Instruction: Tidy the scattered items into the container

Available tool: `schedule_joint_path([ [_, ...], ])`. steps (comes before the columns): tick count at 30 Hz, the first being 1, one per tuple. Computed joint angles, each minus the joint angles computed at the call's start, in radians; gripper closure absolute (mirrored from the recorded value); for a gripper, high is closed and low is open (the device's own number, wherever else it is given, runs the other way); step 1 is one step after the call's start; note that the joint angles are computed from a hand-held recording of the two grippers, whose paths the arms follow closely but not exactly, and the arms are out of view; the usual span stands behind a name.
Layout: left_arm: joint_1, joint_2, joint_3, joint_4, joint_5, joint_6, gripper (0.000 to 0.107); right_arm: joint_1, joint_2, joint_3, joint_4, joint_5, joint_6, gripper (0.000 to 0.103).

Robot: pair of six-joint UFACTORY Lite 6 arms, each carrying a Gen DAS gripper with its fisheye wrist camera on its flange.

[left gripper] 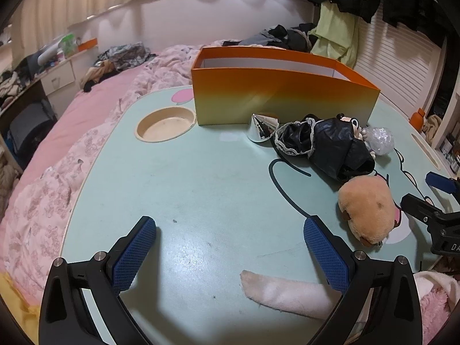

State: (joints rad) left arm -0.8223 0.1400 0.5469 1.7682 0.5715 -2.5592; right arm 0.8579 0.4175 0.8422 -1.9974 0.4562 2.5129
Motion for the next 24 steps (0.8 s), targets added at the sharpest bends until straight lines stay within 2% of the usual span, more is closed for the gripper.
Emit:
schedule_joint_path([
  [5, -0.007, 0.015, 0.039, -0.072, -0.018, 0.076, 0.004, 0.001, -0.004, -0.002, -0.001, -0.002, 0.004, 0.000],
  [8, 0.002, -0.023, 0.026, 0.010, -0.071, 0.040, 0.005, 0.001, -0.007, -0.002, 0.002, -0.003, 0.000, 0.000],
  [13, -0.085, -0.134, -0.034, 0.112, 0.012, -0.036, 0.006, 0.001, -0.008, -0.004, -0.002, -0.002, 0.004, 0.000],
  [15, -0.072, -0.152, -0.026, 0.184, -0.039, -0.069, 0.018, 0.001, -0.007, -0.005, -0.004, -0.001, 0.007, 0.000],
  [17, -0.040, -0.134, 0.002, 0.308, -0.123, -0.151, 0.024, 0.001, -0.007, -0.006, -0.006, 0.000, 0.008, 0.000],
  [19, -0.027, -0.091, 0.042, 0.380, -0.160, -0.196, 0.027, -0.001, -0.009, -0.009, -0.012, -0.001, 0.013, 0.000],
  [24, -0.039, 0.053, 0.186, 0.316, -0.189, -0.074, 0.044, 0.002, -0.009, -0.007, -0.006, 0.000, 0.008, 0.000],
])
